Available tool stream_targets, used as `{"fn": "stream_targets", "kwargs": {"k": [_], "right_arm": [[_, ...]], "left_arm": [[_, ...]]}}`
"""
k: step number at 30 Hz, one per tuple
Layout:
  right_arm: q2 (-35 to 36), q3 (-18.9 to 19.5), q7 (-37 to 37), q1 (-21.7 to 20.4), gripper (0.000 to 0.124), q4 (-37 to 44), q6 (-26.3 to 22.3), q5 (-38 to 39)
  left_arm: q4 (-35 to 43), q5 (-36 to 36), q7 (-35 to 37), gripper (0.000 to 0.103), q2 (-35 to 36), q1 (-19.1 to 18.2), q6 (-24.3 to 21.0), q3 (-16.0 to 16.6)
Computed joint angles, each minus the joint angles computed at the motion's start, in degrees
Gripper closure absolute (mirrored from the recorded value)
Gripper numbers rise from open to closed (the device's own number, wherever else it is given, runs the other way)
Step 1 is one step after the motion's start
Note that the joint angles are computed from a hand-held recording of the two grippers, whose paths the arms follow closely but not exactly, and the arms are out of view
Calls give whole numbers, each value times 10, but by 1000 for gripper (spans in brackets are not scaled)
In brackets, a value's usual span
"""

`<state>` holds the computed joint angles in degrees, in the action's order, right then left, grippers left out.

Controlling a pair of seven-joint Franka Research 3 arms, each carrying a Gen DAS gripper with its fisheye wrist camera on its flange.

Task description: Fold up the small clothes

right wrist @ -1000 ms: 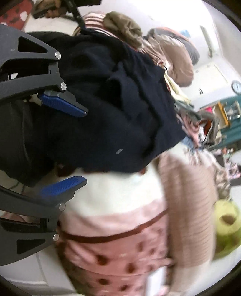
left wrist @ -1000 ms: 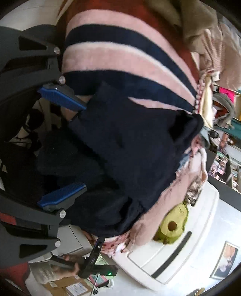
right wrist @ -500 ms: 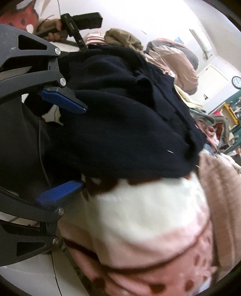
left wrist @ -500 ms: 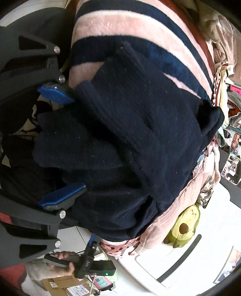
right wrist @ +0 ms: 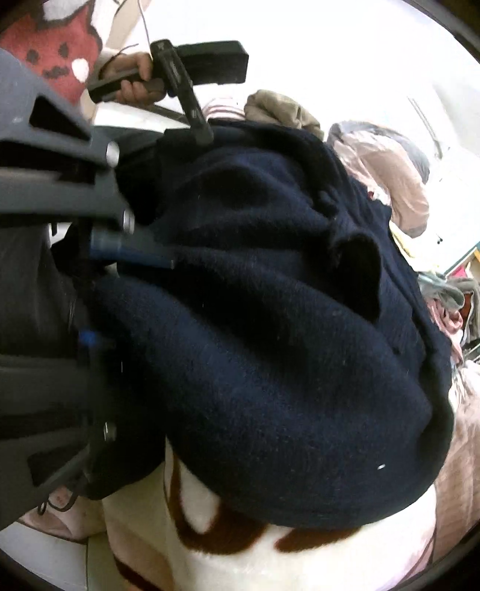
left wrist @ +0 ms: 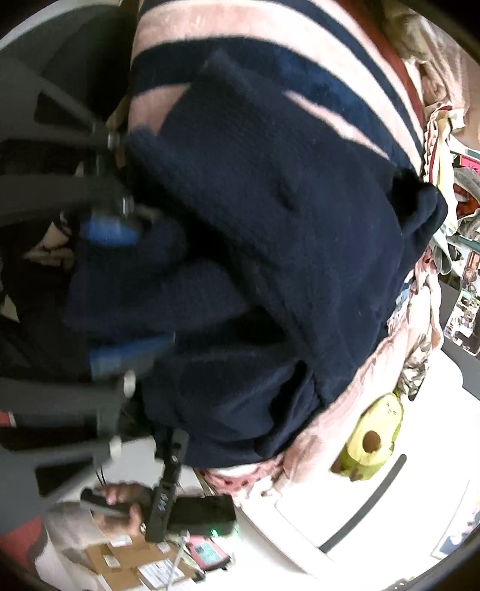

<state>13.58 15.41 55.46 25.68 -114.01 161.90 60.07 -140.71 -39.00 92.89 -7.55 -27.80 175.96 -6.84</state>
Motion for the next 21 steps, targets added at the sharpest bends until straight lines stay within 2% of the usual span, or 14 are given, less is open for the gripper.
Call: {"fn": "stream_targets", "kwargs": {"k": [2,5,8,10,12,13,18,21], "right_arm": [[-7,6,-20,-3,115,0,0,21],[-27,12,-78,-8,116,-2,-6,78],[-52,12,-149,2,117,1,4,141],[-65,7,-185,12,117,5,14,177],[-75,2,-222,22,117,10,25,213],[-80,0,-244,27,117,14,31,237],[-92,-7,-319,51,117,34,55,311],[-97,-10,-338,64,117,38,67,328]], "left_arm": [[0,-23,23,85,-7,-9,-5,11],[-5,-57,63,88,-23,-26,12,22],[6,-199,199,88,-42,-119,50,92],[4,-222,228,88,-61,-136,75,101],[-3,-227,247,89,-84,-176,103,136],[-5,-220,244,89,-91,-183,111,143],[-43,-168,203,89,-138,-109,128,83],[-64,-150,186,89,-161,-112,144,86]]}}
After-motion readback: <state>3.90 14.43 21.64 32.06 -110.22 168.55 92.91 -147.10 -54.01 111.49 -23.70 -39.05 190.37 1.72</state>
